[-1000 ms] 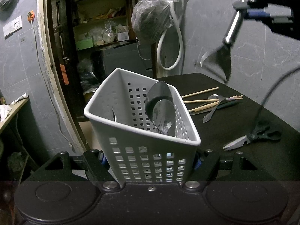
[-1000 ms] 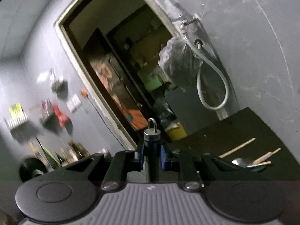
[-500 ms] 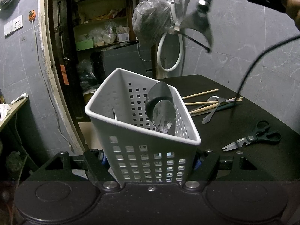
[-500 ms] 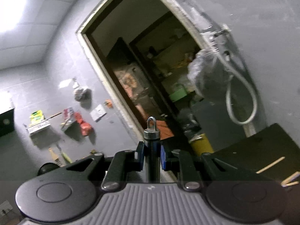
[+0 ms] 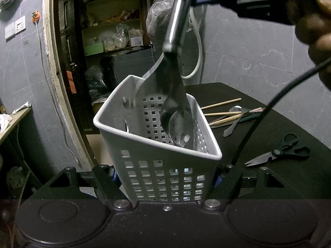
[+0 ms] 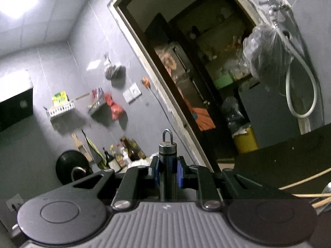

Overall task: Organize utensils
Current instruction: 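Lower the metal rod into the caddy held by the left gripper and release, then move the right gripper back over the utensil pile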

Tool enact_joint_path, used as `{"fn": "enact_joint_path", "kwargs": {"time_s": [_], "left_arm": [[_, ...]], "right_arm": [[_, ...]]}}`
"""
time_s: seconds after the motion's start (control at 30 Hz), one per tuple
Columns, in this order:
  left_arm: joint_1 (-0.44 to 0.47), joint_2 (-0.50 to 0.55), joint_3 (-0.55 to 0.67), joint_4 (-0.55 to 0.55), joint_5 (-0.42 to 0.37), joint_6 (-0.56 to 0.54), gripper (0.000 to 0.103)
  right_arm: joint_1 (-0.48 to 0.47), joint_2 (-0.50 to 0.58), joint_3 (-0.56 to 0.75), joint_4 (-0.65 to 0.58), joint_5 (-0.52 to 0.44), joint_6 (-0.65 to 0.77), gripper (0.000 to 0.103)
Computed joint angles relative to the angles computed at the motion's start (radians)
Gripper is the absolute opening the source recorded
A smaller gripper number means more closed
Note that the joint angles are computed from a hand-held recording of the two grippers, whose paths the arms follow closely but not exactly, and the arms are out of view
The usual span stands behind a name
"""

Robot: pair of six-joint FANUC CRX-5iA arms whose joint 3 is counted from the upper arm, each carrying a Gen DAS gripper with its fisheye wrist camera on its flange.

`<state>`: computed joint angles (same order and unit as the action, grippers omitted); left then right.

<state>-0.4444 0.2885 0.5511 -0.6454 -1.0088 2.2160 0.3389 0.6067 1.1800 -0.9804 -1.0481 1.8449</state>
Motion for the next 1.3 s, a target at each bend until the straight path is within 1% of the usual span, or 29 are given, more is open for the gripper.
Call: {"fn": "enact_joint_path", "kwargs": {"time_s": [0.4, 0.5, 0.53, 0.6, 0.63, 0.67, 0.7, 0.8, 0.87, 0.9, 0.97, 1.07, 1.2, 1.27, 1.3], "left_arm": [[0.001, 0.0, -0.003, 0.001, 0.006, -0.003, 0.078], [0.002, -0.002, -0.006, 0.001, 0.008, -0.003, 0.078], [0.002, -0.003, -0.007, 0.001, 0.008, -0.003, 0.078], [0.002, -0.002, -0.007, 0.002, 0.008, -0.003, 0.078], [0.003, -0.004, -0.01, 0.003, 0.01, -0.003, 0.078], [0.004, -0.006, -0.013, 0.004, 0.011, -0.004, 0.078], [0.004, -0.005, -0.012, 0.005, 0.011, -0.005, 0.078], [0.005, -0.006, -0.013, 0.007, 0.013, -0.006, 0.077], [0.006, -0.007, -0.015, 0.007, 0.015, -0.007, 0.077], [0.006, -0.007, -0.015, 0.007, 0.015, -0.007, 0.077], [0.007, -0.009, -0.018, 0.009, 0.017, -0.007, 0.077], [0.008, -0.009, -0.018, 0.009, 0.017, -0.008, 0.077], [0.012, -0.01, -0.02, 0.017, 0.019, -0.017, 0.077], [0.016, -0.01, -0.02, 0.025, 0.021, -0.026, 0.077], [0.018, -0.01, -0.02, 0.029, 0.021, -0.03, 0.077]], "right_arm": [[0.035, -0.019, -0.044, 0.073, -0.072, 0.032, 0.022], [0.044, -0.027, -0.057, 0.091, -0.089, 0.051, 0.023], [0.046, -0.027, -0.055, 0.097, -0.099, 0.052, 0.026], [0.048, -0.035, -0.065, 0.1, -0.101, 0.054, 0.028], [0.048, -0.037, -0.067, 0.098, -0.1, 0.056, 0.04], [0.048, -0.048, -0.084, 0.098, -0.088, 0.064, 0.057], [0.047, -0.06, -0.103, 0.098, -0.074, 0.073, 0.062], [0.033, -0.082, -0.134, 0.074, -0.059, 0.089, 0.07], [0.028, -0.1, -0.158, 0.078, -0.039, 0.09, 0.082], [0.026, -0.113, -0.179, 0.085, -0.024, 0.09, 0.085], [0.025, -0.143, -0.225, 0.122, 0.017, 0.071, 0.096], [0.023, -0.181, -0.293, 0.199, 0.07, 0.019, 0.103], [0.034, -0.232, -0.41, 0.373, 0.139, -0.113, 0.103], [0.059, -0.244, -0.467, 0.532, 0.167, -0.245, 0.103], [0.071, -0.244, -0.483, 0.603, 0.163, -0.309, 0.103]]}}
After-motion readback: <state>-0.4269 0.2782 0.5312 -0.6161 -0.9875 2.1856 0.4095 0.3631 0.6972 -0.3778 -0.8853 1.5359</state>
